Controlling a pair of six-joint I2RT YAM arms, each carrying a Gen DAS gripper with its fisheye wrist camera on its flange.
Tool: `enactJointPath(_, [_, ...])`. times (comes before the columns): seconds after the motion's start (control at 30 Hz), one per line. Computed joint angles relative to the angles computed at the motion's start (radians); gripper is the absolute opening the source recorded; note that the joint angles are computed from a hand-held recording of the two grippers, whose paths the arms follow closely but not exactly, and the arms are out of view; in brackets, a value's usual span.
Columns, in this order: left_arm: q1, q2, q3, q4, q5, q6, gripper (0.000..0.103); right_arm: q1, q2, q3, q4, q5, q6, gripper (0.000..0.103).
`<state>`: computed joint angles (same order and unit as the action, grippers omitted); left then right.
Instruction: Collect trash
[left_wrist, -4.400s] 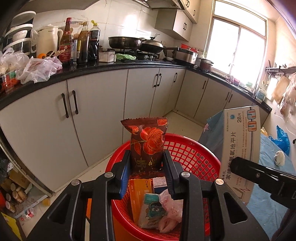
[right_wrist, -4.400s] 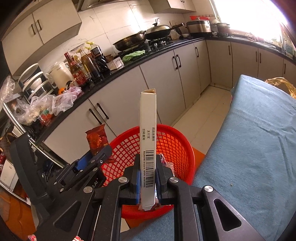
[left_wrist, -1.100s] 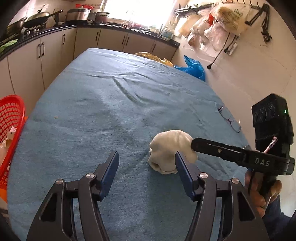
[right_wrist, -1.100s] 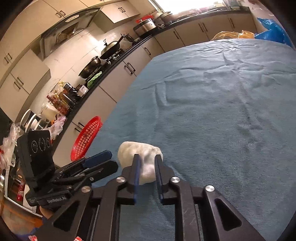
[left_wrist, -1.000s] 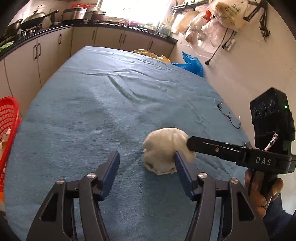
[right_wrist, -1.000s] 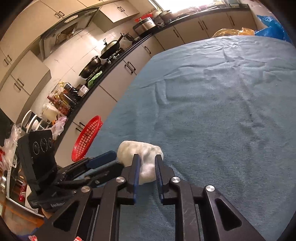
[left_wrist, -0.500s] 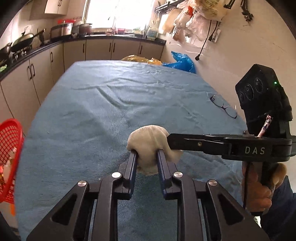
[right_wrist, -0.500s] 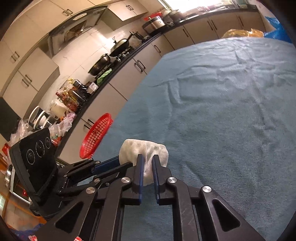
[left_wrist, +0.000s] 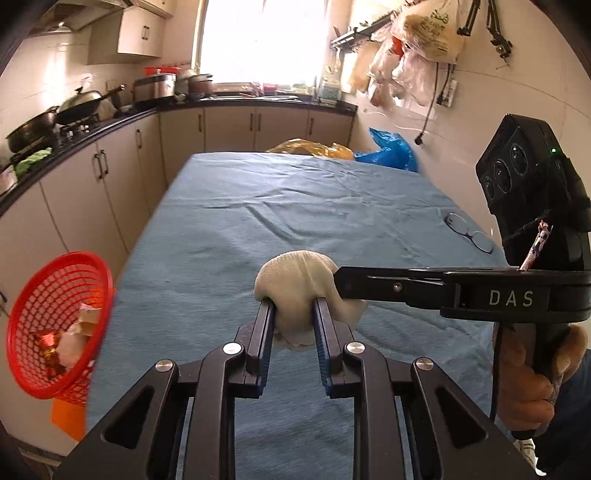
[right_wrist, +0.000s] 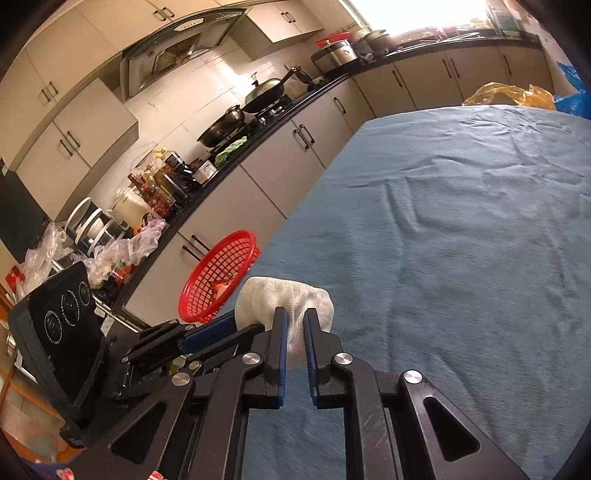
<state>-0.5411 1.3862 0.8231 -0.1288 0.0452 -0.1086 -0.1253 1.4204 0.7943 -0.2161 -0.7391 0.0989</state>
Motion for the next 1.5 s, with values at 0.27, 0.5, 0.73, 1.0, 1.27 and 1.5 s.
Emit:
enactJointPath(0.27, [0.103, -0.089, -0.047, -0.004, 0.043, 0.012, 0.02, 0.123, 0.009, 0.04, 0.03, 0.062, 0.059, 0.01])
enactJointPath(0.5, [0.194, -0.163, -0.093, -0.006, 0.074, 0.042, 0.02, 0.237, 0.036, 0.099, 0.031, 0.138, 0.099, 0.01])
enactJointPath(0.73, [0.318, -0.216, -0.123, -0.004, 0.127, 0.085, 0.02, 0.344, 0.091, 0.185, 0.024, 0.21, 0.128, 0.01])
enactJointPath(1.0, [0.437, -0.211, -0.113, 0.002, 0.184, 0.115, 0.02, 0.437, 0.192, 0.306, 0.018, 0.27, 0.147, 0.01])
enactJointPath(1.27, [0.544, -0.148, -0.083, 0.03, 0.229, 0.135, 0.02, 0.499, 0.323, 0.448, -0.005, 0.309, 0.148, 0.01])
enactJointPath(1.5, [0.652, -0.044, -0.037, 0.055, 0.303, 0.143, 0.02, 0.539, 0.435, 0.579, -0.03, 0.35, 0.155, 0.006])
